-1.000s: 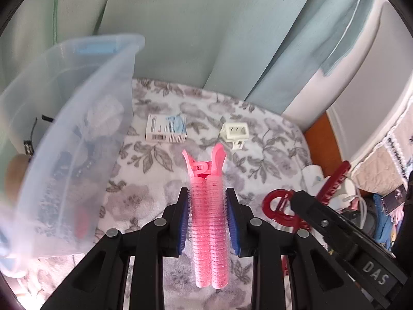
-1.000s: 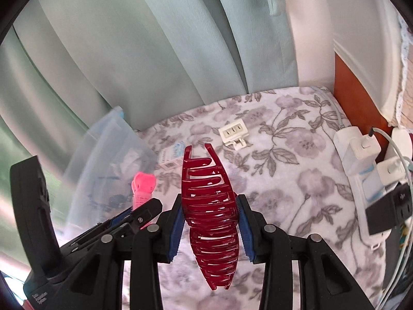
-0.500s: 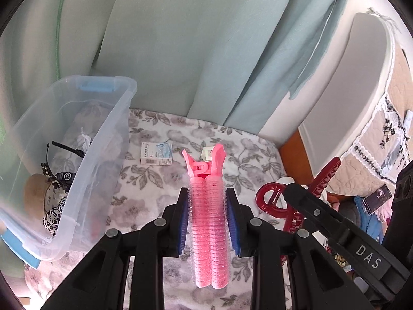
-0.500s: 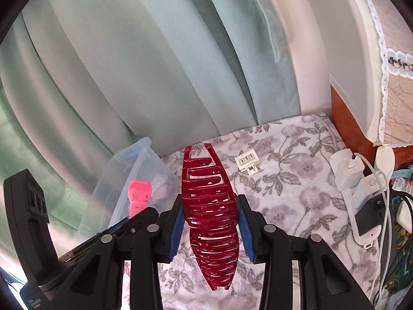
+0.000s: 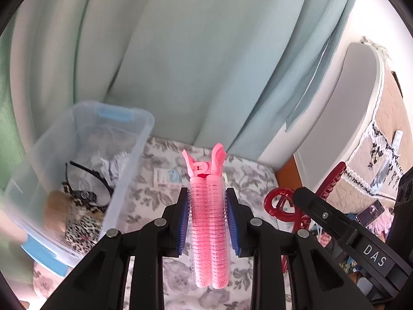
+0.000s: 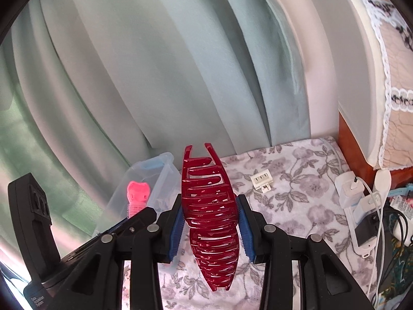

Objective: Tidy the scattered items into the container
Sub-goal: 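Lift and carry the pink roller and red claw clip over the container with both grippers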

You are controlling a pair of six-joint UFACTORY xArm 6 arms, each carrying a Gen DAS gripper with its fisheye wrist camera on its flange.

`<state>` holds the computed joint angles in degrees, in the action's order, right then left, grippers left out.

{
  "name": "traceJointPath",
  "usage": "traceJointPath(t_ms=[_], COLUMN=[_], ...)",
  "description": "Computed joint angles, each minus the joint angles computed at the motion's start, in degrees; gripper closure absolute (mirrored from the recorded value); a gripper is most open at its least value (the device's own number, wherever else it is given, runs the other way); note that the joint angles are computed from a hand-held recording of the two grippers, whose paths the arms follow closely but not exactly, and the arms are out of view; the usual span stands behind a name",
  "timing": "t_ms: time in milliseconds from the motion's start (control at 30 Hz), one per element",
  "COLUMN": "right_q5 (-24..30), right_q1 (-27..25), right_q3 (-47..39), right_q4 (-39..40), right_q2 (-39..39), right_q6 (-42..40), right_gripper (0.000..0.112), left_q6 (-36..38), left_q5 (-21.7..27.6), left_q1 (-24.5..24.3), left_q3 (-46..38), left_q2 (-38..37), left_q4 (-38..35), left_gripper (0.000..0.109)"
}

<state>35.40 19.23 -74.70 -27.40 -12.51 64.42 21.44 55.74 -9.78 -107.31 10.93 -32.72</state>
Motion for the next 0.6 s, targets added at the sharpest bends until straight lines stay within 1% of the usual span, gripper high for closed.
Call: traceJointPath(t_ms=[100, 433, 600], right_q5=[0.6, 2.9, 3.9], right_q1=[0.9, 4.2, 6.0], right_q3=[-1.9, -9.8, -14.7], right_q4=[-1.8, -7.9, -10.3], right_q2=[0.8, 3.8, 6.6], right_q6=[0.9, 2.0, 2.1], right_gripper=[0.071, 0.071, 0.071], left_q6=[0.8, -0.6, -0.3], left_q5=[-1.3, -2.7, -5.8], left_q1=[0.9, 5.6, 7.2], left_q3=[-0.3, -3.9, -4.0], left_q2=[-0.3, 1.3, 1.0], left_q4=[-0.8, -4.7, -5.2], left_gripper=[0.08, 0.08, 0.08])
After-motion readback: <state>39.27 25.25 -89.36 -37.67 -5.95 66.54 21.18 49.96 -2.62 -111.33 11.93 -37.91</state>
